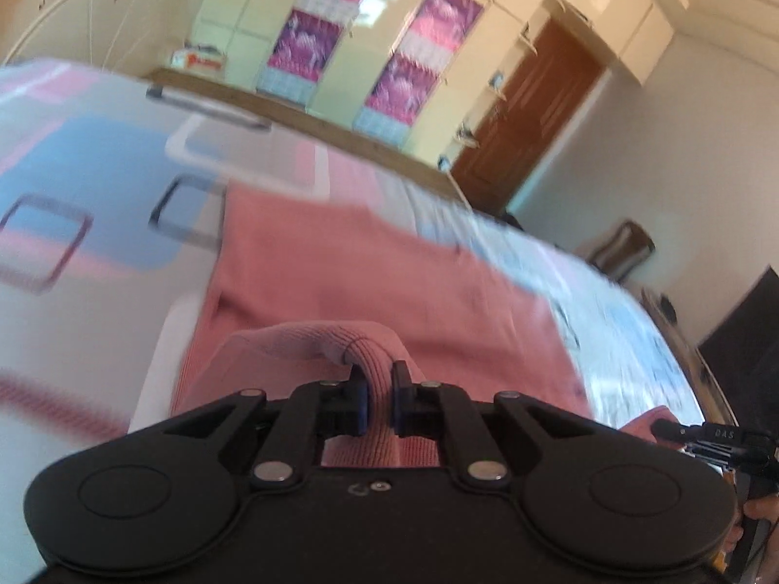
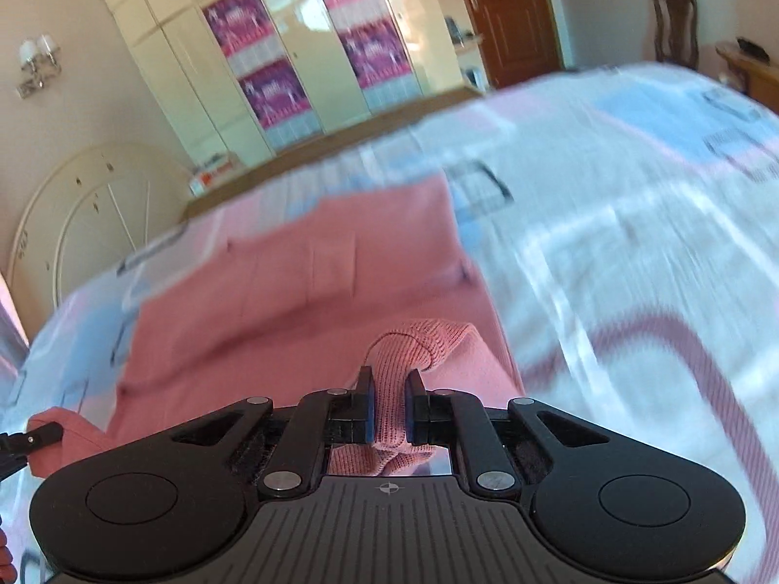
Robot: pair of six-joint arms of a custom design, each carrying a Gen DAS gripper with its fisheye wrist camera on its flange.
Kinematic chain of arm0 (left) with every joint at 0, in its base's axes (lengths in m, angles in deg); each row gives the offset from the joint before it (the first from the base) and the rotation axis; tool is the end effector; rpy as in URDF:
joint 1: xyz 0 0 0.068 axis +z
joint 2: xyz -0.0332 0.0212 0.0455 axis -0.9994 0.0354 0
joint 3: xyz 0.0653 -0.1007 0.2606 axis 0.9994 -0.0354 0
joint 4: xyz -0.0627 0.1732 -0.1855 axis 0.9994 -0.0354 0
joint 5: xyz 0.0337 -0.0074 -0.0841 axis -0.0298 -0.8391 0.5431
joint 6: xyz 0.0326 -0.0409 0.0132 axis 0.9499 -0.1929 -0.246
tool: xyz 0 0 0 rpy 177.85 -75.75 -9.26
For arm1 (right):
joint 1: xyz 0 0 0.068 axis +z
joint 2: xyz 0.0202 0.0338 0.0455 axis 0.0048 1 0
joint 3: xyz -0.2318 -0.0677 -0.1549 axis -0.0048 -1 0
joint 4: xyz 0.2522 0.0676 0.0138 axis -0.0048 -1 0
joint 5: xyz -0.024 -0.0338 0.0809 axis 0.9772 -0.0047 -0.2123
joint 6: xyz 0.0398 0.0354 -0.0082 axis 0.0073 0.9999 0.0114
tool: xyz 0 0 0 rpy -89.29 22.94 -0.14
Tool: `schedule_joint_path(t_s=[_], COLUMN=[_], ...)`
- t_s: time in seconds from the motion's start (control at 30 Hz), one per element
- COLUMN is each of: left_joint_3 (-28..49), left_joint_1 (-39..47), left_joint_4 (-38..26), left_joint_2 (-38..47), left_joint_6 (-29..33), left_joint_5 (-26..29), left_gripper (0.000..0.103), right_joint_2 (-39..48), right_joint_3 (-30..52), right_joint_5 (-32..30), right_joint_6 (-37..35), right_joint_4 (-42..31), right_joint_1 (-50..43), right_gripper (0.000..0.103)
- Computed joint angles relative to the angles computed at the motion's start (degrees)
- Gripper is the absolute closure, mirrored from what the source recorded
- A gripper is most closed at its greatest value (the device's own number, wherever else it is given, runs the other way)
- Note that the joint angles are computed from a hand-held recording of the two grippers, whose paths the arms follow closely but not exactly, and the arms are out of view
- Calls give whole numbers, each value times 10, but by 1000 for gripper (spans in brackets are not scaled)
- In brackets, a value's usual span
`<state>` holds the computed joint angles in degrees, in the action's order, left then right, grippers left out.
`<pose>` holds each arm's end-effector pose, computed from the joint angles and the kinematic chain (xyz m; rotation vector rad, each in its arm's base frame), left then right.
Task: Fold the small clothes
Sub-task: 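Grasp the hem with both grippers and lift it toward the collar, then lay the hem over the collar with both grippers and release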
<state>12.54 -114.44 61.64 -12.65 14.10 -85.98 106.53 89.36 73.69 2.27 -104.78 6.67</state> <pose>0.1722 -0.0768 0.1871 -0.4327 2.1716 -0.4277 0.2570 0.0385 0.2428 -0.0017 2.3579 0.4858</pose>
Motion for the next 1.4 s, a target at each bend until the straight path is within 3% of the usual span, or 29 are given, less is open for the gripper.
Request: schedule_joint_path(t_s=[0.13,0.27,0.47,0.53,0.63,0.7,0.8,1.0,1.27,1.33,1.4], left_joint_3=[77,163,278,288,297,299,278,290,375,394,411], left_joint_1=[76,131,171,174,179,188,197,198,207,210,215], left_joint_4=[88,130,106,99,90,86,104,90,65,60,55], left_joint_2=[144,279,440,462,476,475,449,451,548,569,588], left_joint_6=[46,62,92,101,113,112,127,192,217,223,231], left_joint_5=[27,43,53,54,31,18,21,38,44,40,43], left_gripper=[96,96,95,93,69,32,30,29,29,29,29], right_joint_2=[158,319,515,537,552,559,553,566,617,627,637], right_joint_3=[127,290,507,522,529,538,529,549,601,612,622], right_joint_5=[-10,-7,-1,5,7,9,31,40,22,20,17], right_joint_6=[30,49,62,62,68,66,49,-20,-67,-82,-100], right_joint_4=[54,53,-34,-39,-31,-26,2,9,-20,-22,-23], right_joint_1=[5,10,16,17,14,12,11,13,17,19,20], right_gripper=[92,92,92,92,91,76,59,58,56,54,44])
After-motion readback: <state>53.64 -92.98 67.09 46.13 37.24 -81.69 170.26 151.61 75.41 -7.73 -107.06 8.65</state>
